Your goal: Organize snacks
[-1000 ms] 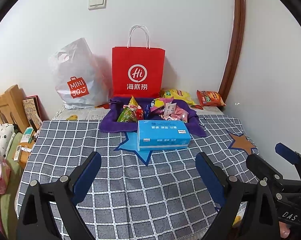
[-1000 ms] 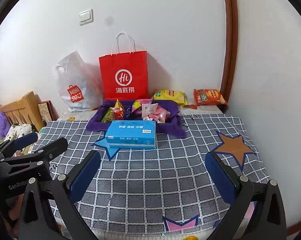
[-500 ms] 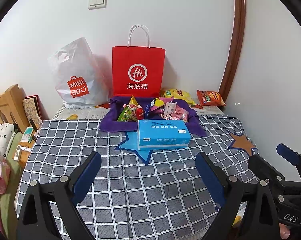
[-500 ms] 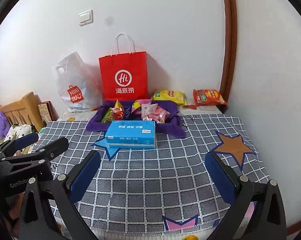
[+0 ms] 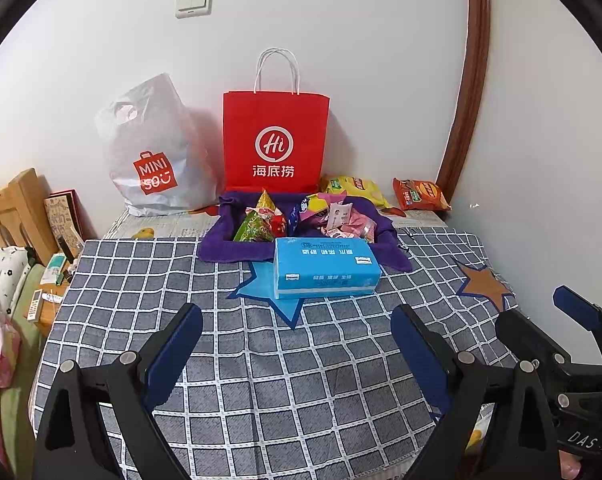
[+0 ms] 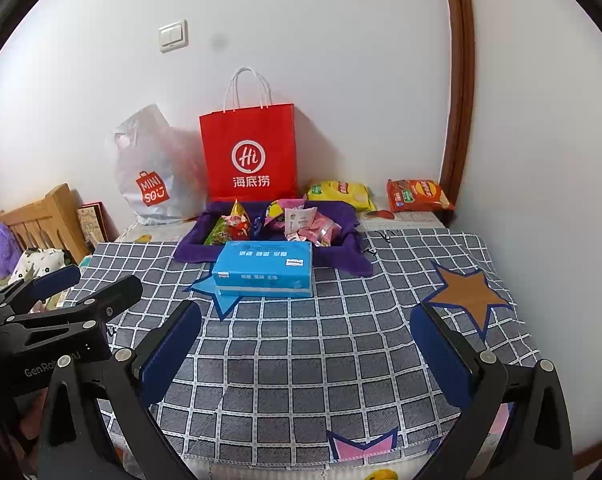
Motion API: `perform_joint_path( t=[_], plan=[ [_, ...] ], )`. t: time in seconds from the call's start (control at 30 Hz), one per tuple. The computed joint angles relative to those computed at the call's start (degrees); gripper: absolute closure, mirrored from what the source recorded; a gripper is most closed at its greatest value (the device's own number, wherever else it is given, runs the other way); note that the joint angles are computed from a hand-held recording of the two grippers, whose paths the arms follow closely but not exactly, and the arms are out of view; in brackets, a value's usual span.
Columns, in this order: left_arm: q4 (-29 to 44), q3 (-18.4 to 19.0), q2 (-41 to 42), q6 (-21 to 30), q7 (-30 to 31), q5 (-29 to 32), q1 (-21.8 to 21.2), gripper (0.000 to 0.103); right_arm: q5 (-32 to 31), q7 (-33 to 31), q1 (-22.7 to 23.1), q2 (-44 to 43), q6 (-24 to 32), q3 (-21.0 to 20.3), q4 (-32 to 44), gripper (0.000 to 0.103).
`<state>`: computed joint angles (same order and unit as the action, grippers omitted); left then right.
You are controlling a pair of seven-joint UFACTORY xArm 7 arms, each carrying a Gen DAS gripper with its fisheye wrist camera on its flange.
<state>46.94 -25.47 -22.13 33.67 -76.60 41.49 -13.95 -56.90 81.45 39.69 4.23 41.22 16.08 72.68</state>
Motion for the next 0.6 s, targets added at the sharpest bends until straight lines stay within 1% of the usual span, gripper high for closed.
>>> perform_joint_path(
  t=[0.6],
  plan=[
    [-0.7, 0.3, -0.4, -0.5, 0.3, -0.5, 0.2, 0.008, 0.1, -0.2, 0.4, 0.4, 0.3, 0.0, 0.5, 0.000]
  ],
)
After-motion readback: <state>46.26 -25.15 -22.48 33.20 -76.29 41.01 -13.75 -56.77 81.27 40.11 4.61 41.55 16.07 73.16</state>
